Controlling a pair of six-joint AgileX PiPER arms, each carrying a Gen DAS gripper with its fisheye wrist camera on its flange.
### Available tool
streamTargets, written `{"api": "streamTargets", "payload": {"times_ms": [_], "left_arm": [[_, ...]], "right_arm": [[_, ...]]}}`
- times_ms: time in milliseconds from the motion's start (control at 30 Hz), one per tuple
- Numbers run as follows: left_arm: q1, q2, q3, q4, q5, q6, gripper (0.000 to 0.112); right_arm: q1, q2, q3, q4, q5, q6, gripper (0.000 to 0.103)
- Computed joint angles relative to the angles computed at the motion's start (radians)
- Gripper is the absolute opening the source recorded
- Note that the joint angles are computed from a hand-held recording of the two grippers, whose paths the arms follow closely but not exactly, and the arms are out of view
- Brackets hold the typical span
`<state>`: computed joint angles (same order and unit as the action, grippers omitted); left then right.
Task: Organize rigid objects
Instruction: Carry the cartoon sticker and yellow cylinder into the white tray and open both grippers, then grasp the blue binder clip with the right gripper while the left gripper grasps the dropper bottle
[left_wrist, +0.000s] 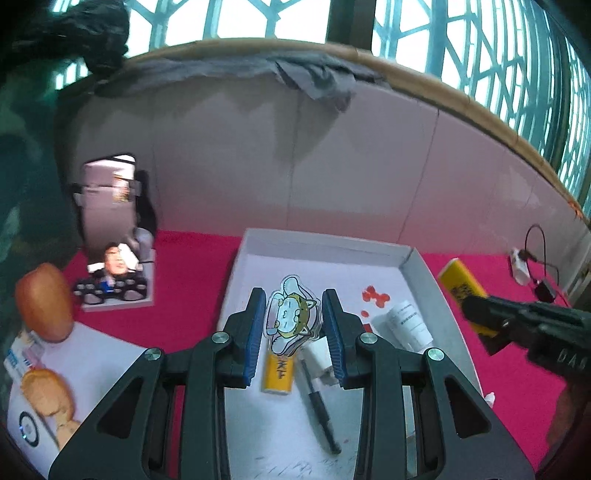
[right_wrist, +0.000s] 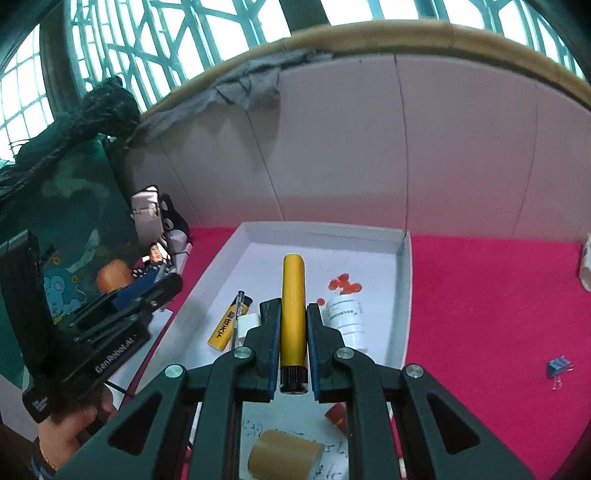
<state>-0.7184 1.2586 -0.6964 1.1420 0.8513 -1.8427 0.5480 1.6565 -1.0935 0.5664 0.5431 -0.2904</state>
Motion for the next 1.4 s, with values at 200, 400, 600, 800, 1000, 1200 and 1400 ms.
{"api": "streamTargets", "payload": {"times_ms": [200,400,600,800,1000,1200,1400], "left_arm": [[0.132,0.149,-0.113,-0.109,-0.134,0.181,0.031],[0.196,0.218,-0.156,-0.210,-0.175,0.273,0.031],[0.223,0.222,-0.138,-0.228,-0.205,0.249,0.071],[0.217,0.145,-0.067,-0.193,-0.239,0.149,0.101],[0.109,0.026,-0.003,-0.091,-0.165,-0.021,0.103],[-0.054,-0.026,0.003,0.021,-0.058,-0.155,0.103],[-0.171,0.041,-0.056,0.035,-0.029,-0.145,0.103]], "right_arm": [[0.046,0.111,-0.047,-0.091,-0.018,0.109,0.012],[0.079,0.173,-0.066,-0.200,-0.031,0.213,0.012],[0.072,0.196,-0.070,-0.174,-0.031,0.177,0.014],[0.072,0.128,0.006,-0.175,-0.120,0.159,0.089],[-0.041,-0.014,0.103,-0.063,-0.161,0.000,0.095],[-0.242,-0.156,0.213,0.033,-0.168,-0.212,0.103],[-0.436,-0.171,0.305,0.035,-0.136,-0.279,0.103]]}}
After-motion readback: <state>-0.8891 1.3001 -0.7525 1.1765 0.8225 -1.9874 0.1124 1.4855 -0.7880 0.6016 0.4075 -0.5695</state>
